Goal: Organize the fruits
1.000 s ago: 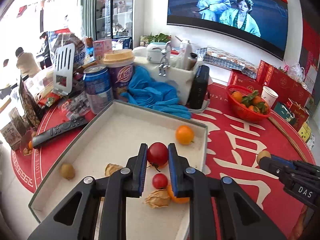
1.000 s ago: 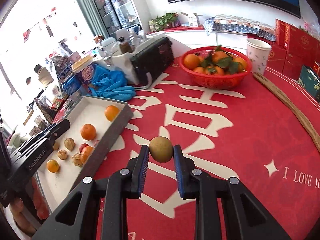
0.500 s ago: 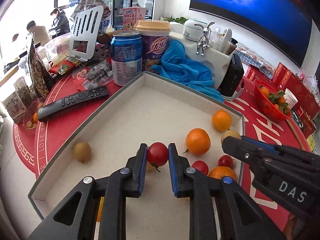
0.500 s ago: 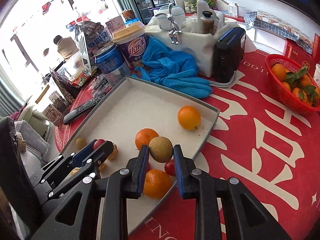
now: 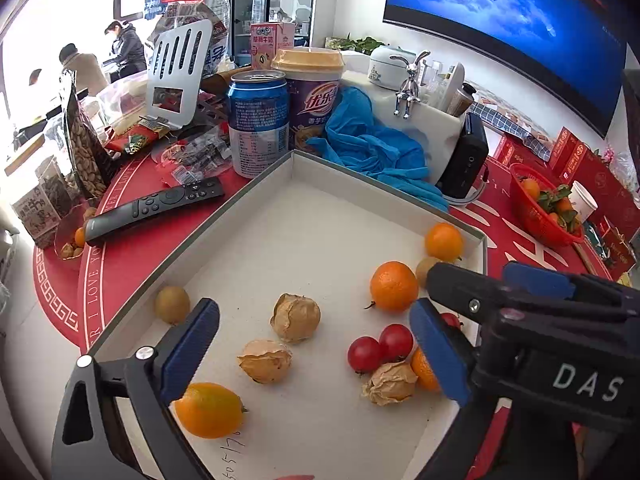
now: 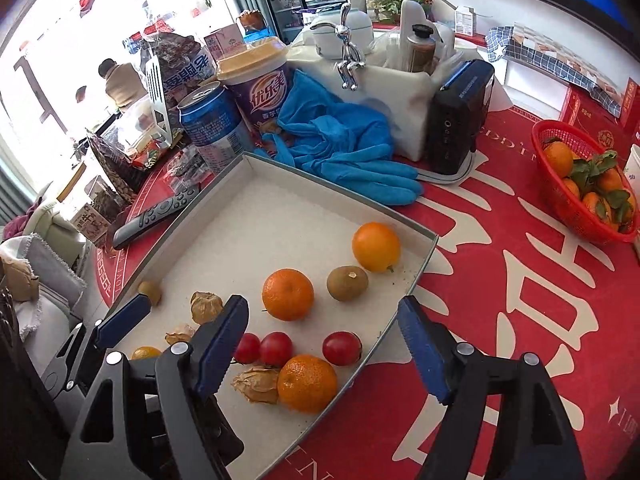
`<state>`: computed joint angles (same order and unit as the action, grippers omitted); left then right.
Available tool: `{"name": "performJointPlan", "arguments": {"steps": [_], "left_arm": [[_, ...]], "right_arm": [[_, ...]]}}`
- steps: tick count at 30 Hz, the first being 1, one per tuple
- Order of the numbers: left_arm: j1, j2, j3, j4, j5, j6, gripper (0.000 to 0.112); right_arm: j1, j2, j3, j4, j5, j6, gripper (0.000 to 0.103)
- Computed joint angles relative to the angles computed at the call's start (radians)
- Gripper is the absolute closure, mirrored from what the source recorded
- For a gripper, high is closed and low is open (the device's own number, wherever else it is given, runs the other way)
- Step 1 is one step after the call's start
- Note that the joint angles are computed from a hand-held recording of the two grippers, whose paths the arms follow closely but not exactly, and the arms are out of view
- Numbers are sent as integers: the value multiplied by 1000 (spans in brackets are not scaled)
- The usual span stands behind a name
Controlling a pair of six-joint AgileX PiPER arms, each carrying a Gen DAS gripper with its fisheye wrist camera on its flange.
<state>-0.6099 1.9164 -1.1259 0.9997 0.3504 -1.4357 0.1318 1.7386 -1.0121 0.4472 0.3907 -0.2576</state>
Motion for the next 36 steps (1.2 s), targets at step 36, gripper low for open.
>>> {"name": "performJointPlan", "arguments": {"steps": [36], "left_arm": [[-49, 13, -9, 15, 56, 12, 10]], "right_arm": [[78, -34, -35, -472, 102, 437, 0]]}}
